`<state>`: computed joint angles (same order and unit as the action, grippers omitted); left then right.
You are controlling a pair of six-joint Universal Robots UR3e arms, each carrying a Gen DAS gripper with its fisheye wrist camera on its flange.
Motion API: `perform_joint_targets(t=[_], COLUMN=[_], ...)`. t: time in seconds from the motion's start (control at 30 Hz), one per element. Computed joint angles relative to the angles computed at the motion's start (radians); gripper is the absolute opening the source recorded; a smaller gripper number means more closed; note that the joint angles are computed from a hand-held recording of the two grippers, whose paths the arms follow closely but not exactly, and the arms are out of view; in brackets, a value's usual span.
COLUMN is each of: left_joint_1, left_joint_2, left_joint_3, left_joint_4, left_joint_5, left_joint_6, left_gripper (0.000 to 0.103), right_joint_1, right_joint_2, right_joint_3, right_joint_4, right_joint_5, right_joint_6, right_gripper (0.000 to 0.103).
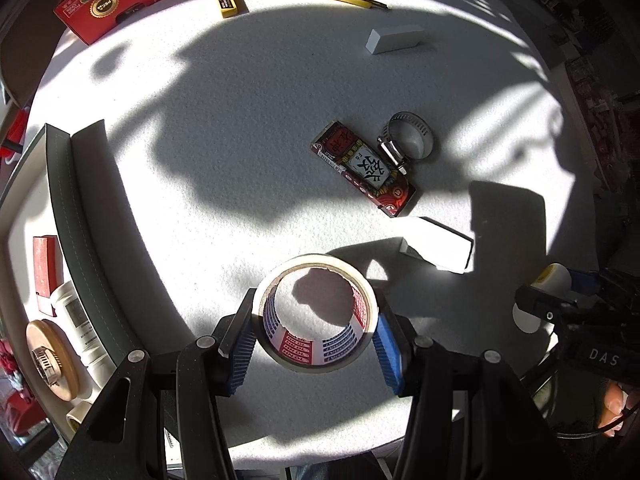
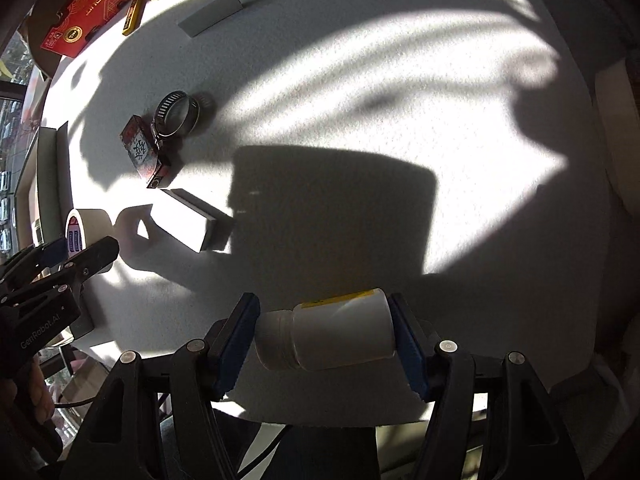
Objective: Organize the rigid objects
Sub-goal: 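Carry the flag tape roll and white bottle over the white tray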
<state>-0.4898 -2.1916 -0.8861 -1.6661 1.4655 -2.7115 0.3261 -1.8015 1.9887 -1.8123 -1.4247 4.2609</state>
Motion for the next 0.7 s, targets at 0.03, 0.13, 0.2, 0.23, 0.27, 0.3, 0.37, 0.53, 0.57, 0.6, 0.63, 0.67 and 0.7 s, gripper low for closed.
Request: perform_joint_targets(t=[0.03, 0.13, 0.2, 0.23, 0.27, 0.3, 0.37, 0.53, 0.57, 0.6, 0.63, 0.67, 0.7], left_joint_1=[0.001, 0.001, -0.004, -0.007, -0.014, -0.015, -0.012, -0.013, -0.011, 0.002, 0.006, 0.009, 0.022], left_joint_2=[-0.001, 0.000, -0.002, 0.005, 0.004, 0.000, 0.003, 0.080, 0.093, 0.123, 0.122, 0.121, 0.129], left_joint_3=[0.010, 0.038, 0.062, 0.059, 0.075, 0.092, 0.105, 0.056, 0.052, 0.044, 0.049, 0.053, 0.054], left_joint_4=[-0.013, -0.056, -0.087, -0.093, -0.113, -0.132, -0.161, -0.174, -0.179, -0.197, -0.200, -0.200, -0.210], left_joint_5=[-0.012, -0.046, -0.062, -0.071, -0.080, -0.090, -0.112, -0.140, -0.144, -0.149, -0.156, -0.163, -0.170], left_joint_6=[0.018, 0.083, 0.120, 0.136, 0.146, 0.157, 0.183, 0.219, 0.221, 0.232, 0.232, 0.229, 0.237], left_gripper=[0.057, 0.057, 0.057, 0.057, 0.057, 0.057, 0.057, 0.057, 0.057, 0.057, 0.057, 0.057, 0.057], right_joint_1=[0.005, 0.018, 0.015, 0.019, 0.021, 0.006, -0.032, -0.016, -0.013, -0.010, 0.007, 0.010, 0.004], right_joint_2=[-0.005, -0.020, -0.023, -0.017, 0.003, 0.037, -0.010, 0.018, 0.027, 0.035, 0.058, 0.061, 0.023], right_joint_3=[0.001, -0.015, -0.037, -0.047, -0.075, -0.125, -0.119, -0.185, -0.199, -0.214, -0.232, -0.243, -0.232], right_joint_4=[0.000, 0.027, 0.056, 0.059, 0.068, 0.077, 0.132, 0.160, 0.164, 0.169, 0.164, 0.167, 0.200], right_joint_5=[0.001, -0.005, -0.013, -0.015, -0.017, -0.012, -0.022, -0.037, -0.042, -0.046, -0.052, -0.055, -0.064], right_joint_6=[0.013, 0.029, 0.017, 0.017, 0.015, -0.006, -0.049, -0.052, -0.053, -0.056, -0.045, -0.049, -0.060], right_gripper=[0.066, 0.066, 0.066, 0.066, 0.066, 0.066, 0.066, 0.066, 0.066, 0.066, 0.066, 0.066, 0.066])
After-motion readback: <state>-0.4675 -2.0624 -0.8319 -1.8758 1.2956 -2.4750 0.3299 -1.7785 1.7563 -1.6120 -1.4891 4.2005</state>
